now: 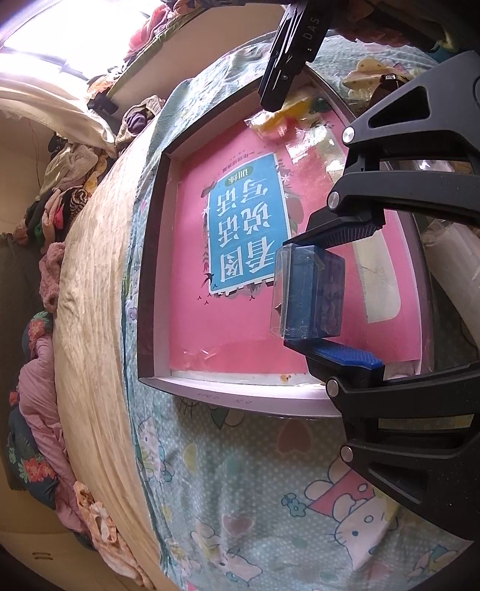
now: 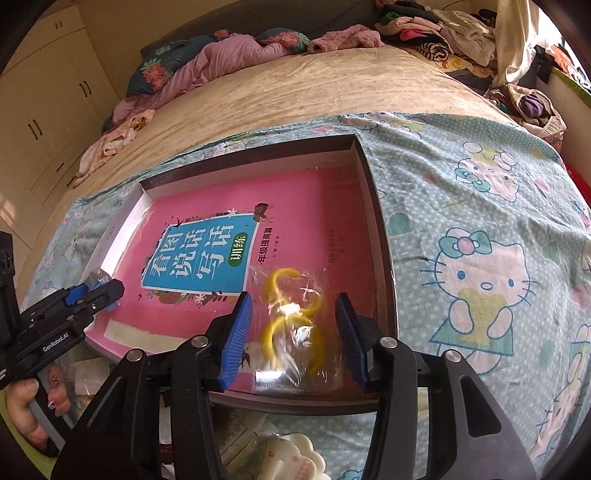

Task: Organize jewelry
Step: 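Release the blue box in the tray with left tool while right releases bangle bag, then lift both open tools out of the tray back toward the loose jewelry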

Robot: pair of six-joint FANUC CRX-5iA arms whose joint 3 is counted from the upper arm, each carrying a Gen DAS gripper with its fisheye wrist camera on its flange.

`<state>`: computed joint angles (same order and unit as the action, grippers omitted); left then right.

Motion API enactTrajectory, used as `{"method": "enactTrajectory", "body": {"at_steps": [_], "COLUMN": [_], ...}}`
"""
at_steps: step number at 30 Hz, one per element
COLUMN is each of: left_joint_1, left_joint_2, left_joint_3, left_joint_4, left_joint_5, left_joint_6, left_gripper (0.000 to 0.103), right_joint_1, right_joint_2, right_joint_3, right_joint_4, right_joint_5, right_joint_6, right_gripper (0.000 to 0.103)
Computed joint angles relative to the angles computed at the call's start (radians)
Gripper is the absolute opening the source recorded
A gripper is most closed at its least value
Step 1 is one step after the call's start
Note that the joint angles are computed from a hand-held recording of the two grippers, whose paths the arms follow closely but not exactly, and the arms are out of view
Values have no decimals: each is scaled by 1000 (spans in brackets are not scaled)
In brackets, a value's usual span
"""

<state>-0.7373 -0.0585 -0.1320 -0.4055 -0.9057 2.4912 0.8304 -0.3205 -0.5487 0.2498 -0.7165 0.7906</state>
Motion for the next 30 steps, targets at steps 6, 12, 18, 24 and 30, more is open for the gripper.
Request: {"method": "enactTrajectory", "body": {"at_steps": [6, 12, 18, 24, 30], "left_joint_1": [2, -10, -28, -81, -126], "left_joint_2": [2, -3, -32, -76, -117], "left_joint_3": [3, 10, 9, 27, 39], "left_joint_4": [1, -14, -37, -108, -156], "left_joint_5": [-7, -22, -31, -66, -94], "left_joint_6": [-6, 11, 40, 106, 149], "left_gripper": [38, 51, 61, 81, 92], "right_joint_1": [12, 36, 65, 108, 161], "right_joint_2": [-64, -151, -231, -307, -375], "right_joint_3": [-32, -81, -119, -148, -177], "right_joint_4": [-3, 25, 78, 137, 210], "right_joint_5": [15, 22, 17, -3, -29], "right_joint_6": [-44, -116, -190, -255, -329], "right_gripper": [68, 74, 79, 82, 86]}}
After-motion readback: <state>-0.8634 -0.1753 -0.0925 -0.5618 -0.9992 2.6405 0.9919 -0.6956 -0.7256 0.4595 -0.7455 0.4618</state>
